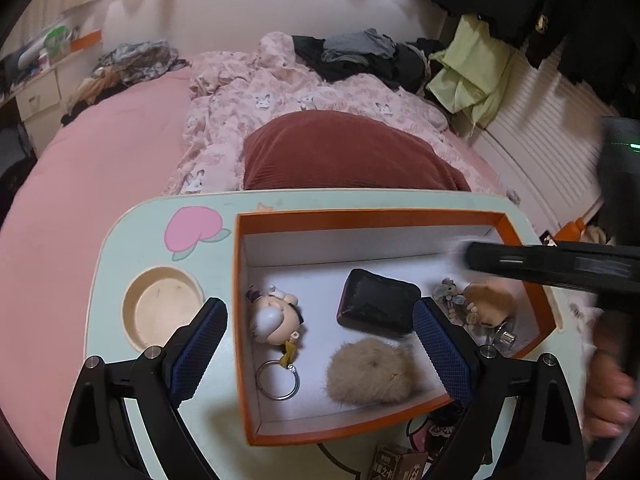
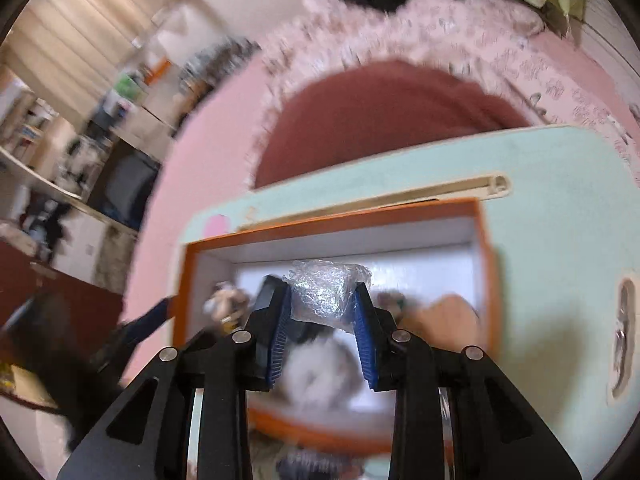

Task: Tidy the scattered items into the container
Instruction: 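Grasp the clear plastic bag in the box with the right tool and lift, then lower the plastic bag onto the table and open the right tool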

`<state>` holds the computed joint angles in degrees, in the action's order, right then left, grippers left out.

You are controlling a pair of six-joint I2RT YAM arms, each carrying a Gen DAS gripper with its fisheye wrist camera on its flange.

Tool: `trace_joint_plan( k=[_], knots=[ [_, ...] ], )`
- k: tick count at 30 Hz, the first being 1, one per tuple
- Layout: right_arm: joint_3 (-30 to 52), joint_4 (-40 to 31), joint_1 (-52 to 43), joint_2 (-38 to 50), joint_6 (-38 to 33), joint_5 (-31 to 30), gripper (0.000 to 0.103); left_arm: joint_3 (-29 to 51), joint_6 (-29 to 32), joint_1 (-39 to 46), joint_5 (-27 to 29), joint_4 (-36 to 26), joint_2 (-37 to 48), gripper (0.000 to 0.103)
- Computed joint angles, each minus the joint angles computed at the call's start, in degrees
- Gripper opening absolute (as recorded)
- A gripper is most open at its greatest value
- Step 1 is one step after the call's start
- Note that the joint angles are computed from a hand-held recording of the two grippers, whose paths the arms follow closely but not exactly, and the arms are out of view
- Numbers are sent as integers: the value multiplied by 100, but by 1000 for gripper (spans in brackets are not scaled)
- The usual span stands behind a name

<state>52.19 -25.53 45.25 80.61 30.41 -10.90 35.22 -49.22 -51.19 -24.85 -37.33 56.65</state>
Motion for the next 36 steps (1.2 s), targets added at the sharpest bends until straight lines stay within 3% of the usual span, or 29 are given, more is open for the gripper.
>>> trace_joint_plan(
  k=[6,9,12,21,24,29,36],
  knots=[
    [-1303,-378,233,-2362,-153,-41,32,389,-63,-166,-400,-163,738,94],
    [-1781,-651,915,-2981,-55,936,32,461,-159,-307,-628,-251,784,94],
    [-2318,-540,1683,-3113,373,1977,32,479,-181,-342,-597,-249,637,94],
    [-2894,475,2718,-2076,1186,3072,35,763,43,-436,-676,-362,774,94],
    [-3070,378,3100,-2350,1589,3454,41,766,96,-394,-587,-264,862,94],
    [-3313,54,4172,-3221,2217,4680,73,740,165,-334,-376,-51,897,94],
    [-3285,311,4378,-3035,2091,4722,74,924,535,133,353,262,1483,88]
  ],
)
